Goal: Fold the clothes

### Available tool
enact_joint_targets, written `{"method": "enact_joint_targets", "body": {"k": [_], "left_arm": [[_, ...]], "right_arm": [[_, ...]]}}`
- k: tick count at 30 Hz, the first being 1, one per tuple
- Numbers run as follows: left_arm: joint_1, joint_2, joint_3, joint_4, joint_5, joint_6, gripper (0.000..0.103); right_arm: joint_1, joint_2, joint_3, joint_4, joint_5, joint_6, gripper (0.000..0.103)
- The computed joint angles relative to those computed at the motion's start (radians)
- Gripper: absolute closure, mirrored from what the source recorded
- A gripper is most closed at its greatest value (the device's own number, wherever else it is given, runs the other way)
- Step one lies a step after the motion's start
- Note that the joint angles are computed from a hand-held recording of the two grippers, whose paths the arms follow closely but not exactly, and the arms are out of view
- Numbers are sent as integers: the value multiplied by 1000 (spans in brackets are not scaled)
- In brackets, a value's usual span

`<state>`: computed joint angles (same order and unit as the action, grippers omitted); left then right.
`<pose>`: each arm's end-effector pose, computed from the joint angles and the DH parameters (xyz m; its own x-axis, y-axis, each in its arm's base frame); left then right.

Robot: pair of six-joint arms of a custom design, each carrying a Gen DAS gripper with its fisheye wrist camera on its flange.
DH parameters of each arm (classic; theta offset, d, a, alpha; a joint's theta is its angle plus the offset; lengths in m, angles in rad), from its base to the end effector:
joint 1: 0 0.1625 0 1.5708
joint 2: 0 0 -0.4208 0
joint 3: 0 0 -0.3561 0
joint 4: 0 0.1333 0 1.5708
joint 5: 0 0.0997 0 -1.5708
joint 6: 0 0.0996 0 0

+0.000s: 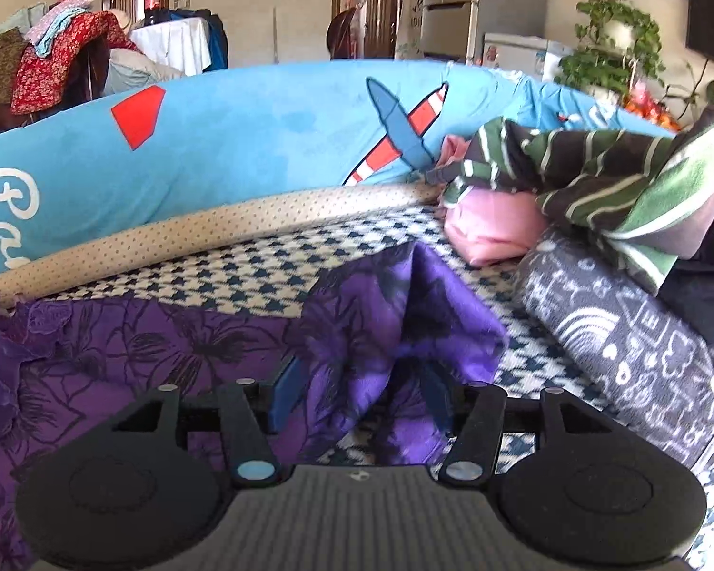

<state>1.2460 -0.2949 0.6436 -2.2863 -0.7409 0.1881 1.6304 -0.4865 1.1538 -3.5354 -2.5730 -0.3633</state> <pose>-0.0767 -0.8758 0.1361 -0.6556 0.1307 -0.7437 0.4280 0.8757 -0.2235 0.0928 -0.7260 0.2204 -0.5419 0.6312 0.5549 -0.2232 0.5284 -0.8191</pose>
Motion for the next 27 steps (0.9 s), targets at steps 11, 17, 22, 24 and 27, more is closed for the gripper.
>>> {"method": "enact_joint_targets", "body": {"k": [11, 17, 22, 24, 27], "left_arm": [[-2, -6, 25, -40, 6, 19, 0], [-1, -11, 37, -55, 3, 28, 0], [-1, -12, 41, -59, 2, 28, 0], [-1, -11, 39, -57, 3, 26, 0], [-1, -9, 35, -54, 3, 26, 0]], "right_arm": [[38, 0, 34, -50, -23, -25, 48], [59, 50, -49, -179, -20, -154, 47], [67, 87, -111, -269, 17, -247, 47], [69, 99, -131, -282, 34, -270, 47], [73, 126, -177, -312, 59, -327, 46]]}}
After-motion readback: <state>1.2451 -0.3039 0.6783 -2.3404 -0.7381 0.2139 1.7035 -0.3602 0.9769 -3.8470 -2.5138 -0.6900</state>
